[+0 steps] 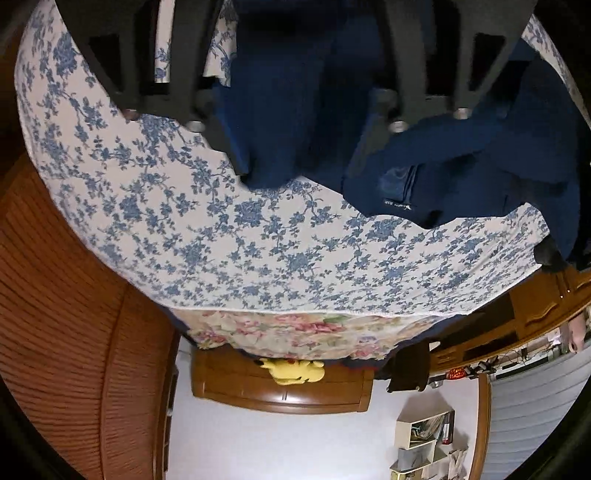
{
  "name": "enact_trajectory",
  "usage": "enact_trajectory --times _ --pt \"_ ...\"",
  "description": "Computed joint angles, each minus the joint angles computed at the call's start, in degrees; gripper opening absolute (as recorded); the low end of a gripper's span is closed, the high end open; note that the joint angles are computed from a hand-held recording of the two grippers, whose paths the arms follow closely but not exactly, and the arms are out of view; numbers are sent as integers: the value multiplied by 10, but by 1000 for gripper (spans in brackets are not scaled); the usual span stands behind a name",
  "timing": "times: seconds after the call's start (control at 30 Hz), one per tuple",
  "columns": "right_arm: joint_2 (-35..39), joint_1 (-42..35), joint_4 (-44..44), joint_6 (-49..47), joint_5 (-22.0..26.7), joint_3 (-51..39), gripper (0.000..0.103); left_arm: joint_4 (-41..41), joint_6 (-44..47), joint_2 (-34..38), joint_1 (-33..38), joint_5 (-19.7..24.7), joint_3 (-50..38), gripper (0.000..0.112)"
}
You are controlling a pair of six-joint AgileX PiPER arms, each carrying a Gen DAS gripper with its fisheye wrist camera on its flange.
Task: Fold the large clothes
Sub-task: 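Lift the hem with both tools and fold it up toward the collar, then release the folded jacket and open both tools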
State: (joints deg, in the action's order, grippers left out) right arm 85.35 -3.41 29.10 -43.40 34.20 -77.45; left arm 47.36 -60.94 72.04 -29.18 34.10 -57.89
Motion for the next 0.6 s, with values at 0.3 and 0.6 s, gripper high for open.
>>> enact_trajectory --times 0.3,0.6 --pt "-38 71 -11 7 8 52 68 -6 20 -73 -6 3 68 39" --pt "-60 200 -85 74 11 106 68 -28 41 -130 2 -3 128 63"
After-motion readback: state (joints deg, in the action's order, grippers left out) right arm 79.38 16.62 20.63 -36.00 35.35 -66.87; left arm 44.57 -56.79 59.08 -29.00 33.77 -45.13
